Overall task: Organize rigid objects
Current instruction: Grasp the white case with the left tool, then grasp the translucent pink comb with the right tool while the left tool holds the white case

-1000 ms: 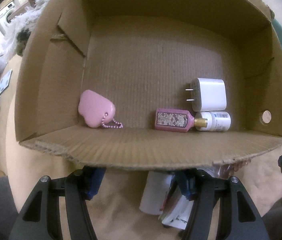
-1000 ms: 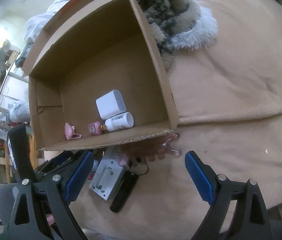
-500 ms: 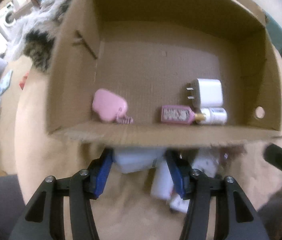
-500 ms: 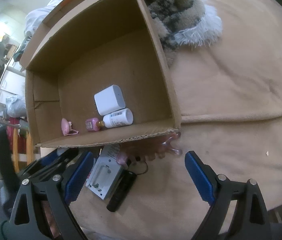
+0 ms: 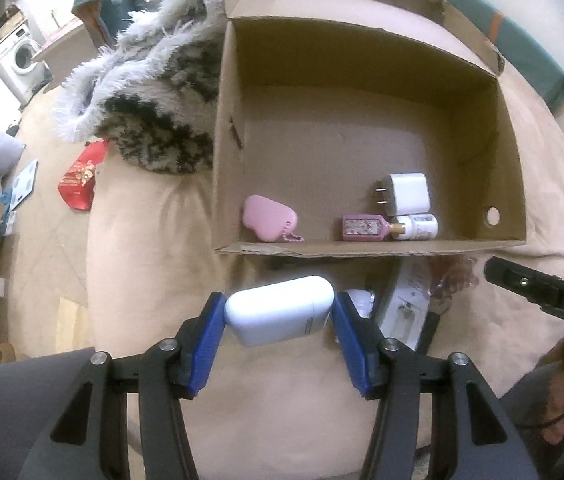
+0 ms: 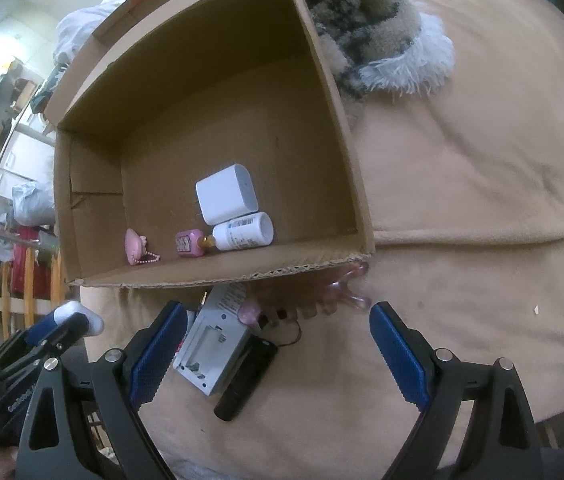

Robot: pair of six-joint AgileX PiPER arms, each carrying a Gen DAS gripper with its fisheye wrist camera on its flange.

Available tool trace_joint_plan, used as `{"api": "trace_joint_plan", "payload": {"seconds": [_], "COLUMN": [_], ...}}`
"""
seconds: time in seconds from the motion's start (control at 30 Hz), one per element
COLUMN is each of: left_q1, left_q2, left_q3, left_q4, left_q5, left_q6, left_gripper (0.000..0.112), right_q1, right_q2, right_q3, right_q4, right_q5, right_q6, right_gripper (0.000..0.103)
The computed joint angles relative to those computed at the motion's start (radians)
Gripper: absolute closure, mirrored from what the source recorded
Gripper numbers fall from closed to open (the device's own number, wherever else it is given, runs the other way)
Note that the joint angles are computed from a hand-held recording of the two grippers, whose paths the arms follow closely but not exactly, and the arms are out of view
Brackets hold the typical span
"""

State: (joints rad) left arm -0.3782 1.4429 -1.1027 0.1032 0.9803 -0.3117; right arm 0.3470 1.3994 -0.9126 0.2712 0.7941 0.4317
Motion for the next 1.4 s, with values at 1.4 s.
{"api": "trace_joint_plan", "payload": {"seconds": [1.4], "left_q1": [0.056], "left_q2": [0.076], "left_q3": [0.029], "left_q4": [-0.052], "left_q5": [-0.063], "left_q6": [-0.024], "left_gripper": [0.061], "right_q1": [0.005], "right_q2": [0.267], "right_q3": [-0.043], "right_q4": [-0.004], "right_q5": [-0.071], "right_q6": [-0.012], "right_gripper": [0.001]}}
